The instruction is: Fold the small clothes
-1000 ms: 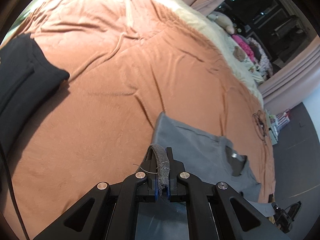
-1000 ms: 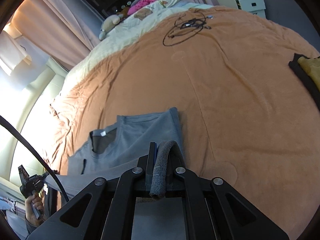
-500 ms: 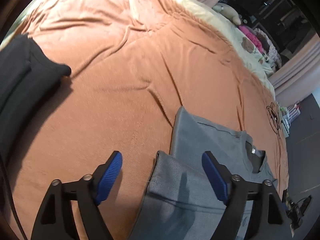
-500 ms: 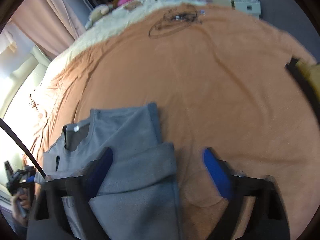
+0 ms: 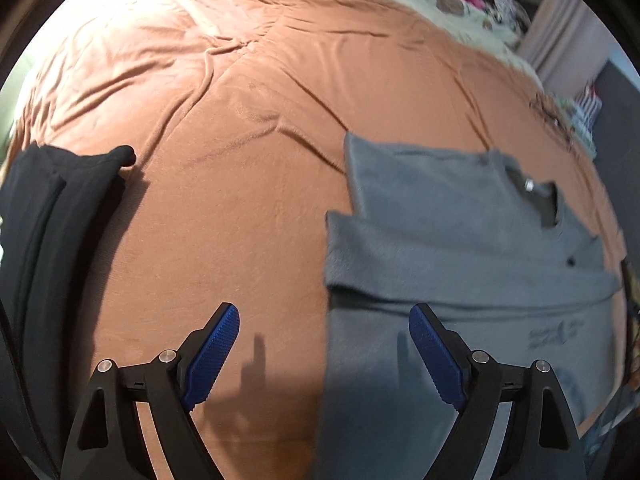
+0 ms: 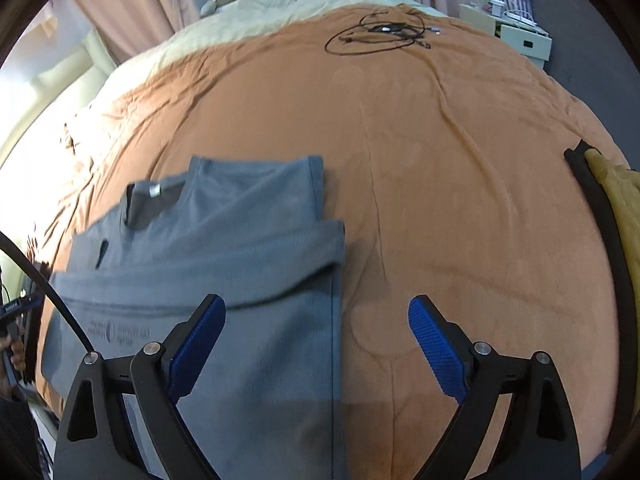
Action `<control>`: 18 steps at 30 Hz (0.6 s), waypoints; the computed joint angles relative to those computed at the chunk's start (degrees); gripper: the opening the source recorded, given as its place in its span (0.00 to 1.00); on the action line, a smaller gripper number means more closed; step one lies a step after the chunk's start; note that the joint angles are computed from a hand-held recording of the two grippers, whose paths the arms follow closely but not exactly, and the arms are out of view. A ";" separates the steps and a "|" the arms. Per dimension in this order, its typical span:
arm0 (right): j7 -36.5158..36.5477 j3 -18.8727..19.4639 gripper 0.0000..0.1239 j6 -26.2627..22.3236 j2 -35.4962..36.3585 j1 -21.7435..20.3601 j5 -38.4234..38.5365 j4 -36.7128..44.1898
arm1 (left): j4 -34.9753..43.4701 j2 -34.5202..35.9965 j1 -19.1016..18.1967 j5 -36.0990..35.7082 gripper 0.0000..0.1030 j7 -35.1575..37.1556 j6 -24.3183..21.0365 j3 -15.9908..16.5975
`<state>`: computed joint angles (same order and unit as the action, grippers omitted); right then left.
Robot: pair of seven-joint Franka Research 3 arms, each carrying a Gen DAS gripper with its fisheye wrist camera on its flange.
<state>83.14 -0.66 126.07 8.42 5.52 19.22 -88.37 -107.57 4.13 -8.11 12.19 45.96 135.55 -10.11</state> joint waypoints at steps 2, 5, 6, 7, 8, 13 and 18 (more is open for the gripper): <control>-0.45 -0.19 0.75 -1.61 0.19 -0.14 -0.87 0.84 | -0.01 0.03 -0.13 0.21 0.85 1.92 -1.15 -0.17; -1.51 -0.28 0.75 -3.71 0.42 -0.21 -2.18 1.51 | 0.32 0.50 -0.33 0.08 0.85 5.15 -2.50 -0.40; -1.90 -0.23 0.75 -4.30 0.57 -0.11 -2.70 1.79 | 1.01 1.15 -0.49 0.17 0.85 6.32 -3.45 -0.52; -2.36 -0.19 0.75 -4.97 0.92 0.01 -3.38 2.27 | 1.68 1.78 -0.67 0.37 0.85 7.05 -4.35 -0.60; -2.59 -0.13 0.75 -5.45 1.36 0.20 -4.01 2.79 | 2.72 2.72 -0.88 0.63 0.85 7.82 -5.53 -0.68; -2.26 0.02 0.75 -7.72 4.96 1.40 -7.13 6.19 | 8.94 8.26 -2.37 3.89 0.85 8.54 -11.62 -0.47; -0.23 -0.35 0.75 -7.23 9.49 2.81 -11.20 10.72 | 11.13 10.53 -2.02 3.92 0.85 8.94 -9.55 0.06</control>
<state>82.92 -1.01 118.84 17.91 8.33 8.03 -77.65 -96.43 14.66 -10.14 16.11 54.89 126.01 -10.05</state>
